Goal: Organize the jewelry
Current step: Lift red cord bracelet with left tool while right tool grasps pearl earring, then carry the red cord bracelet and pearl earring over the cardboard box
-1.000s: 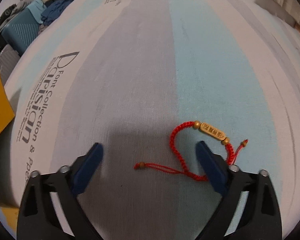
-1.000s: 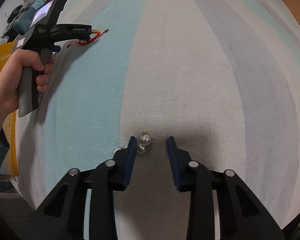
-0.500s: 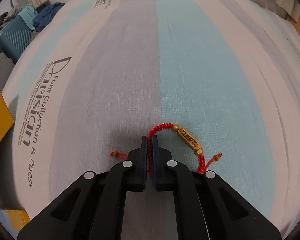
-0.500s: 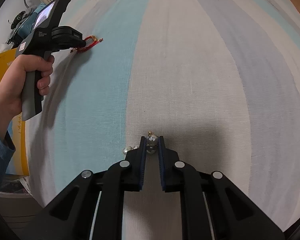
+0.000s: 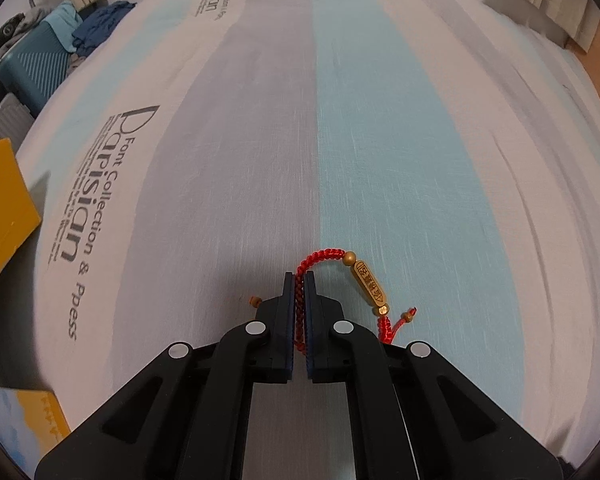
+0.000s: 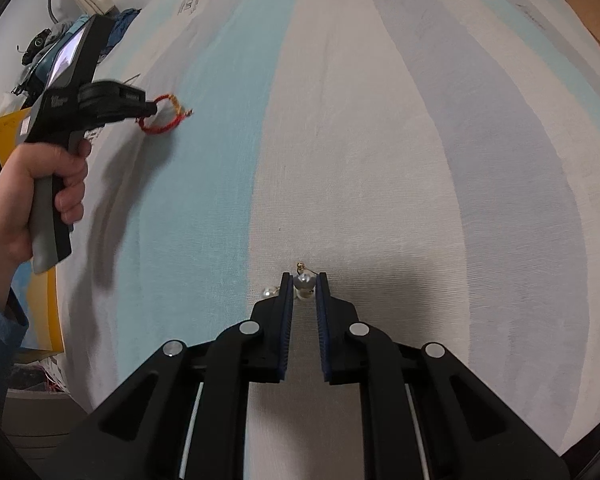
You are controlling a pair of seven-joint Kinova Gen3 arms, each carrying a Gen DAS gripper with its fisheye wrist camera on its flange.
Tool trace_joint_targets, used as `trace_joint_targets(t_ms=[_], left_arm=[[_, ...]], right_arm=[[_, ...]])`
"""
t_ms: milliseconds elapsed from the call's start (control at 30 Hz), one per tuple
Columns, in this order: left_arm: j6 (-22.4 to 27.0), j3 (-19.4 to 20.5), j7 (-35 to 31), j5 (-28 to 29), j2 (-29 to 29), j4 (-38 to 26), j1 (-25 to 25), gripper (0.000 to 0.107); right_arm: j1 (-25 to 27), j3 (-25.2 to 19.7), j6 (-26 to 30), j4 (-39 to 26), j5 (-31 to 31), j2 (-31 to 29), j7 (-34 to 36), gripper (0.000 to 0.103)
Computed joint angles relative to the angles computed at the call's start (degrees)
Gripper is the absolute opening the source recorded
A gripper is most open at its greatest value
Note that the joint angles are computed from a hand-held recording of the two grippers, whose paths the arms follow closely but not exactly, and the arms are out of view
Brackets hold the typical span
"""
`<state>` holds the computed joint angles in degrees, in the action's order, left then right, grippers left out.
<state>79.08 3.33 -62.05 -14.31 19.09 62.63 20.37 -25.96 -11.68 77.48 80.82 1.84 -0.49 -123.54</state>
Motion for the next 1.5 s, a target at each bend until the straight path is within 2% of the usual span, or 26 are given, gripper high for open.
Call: trace_joint_targets(t_ms=[600, 967, 1500], left_arm=[[4.8, 1.8, 0.6, 1.5, -8.1, 1.5, -1.2, 0.002], [11.4, 4.2, 2.7, 1.8, -13.9, 0.9, -1.1, 0.003], [19.3, 9.6, 8.3, -0.7, -20.9, -0.5, 1.5, 0.003]], right_arm=[[-0.1, -0.7, 4.0, -5.1, 3.0, -1.7, -1.4, 0.011], [-1.1, -2.4, 7.9, -10.2, 5.0, -3.0, -2.3, 0.011], [-6.0, -6.3, 15.0, -19.0, 11.6, -2.0, -6.9, 0.011]])
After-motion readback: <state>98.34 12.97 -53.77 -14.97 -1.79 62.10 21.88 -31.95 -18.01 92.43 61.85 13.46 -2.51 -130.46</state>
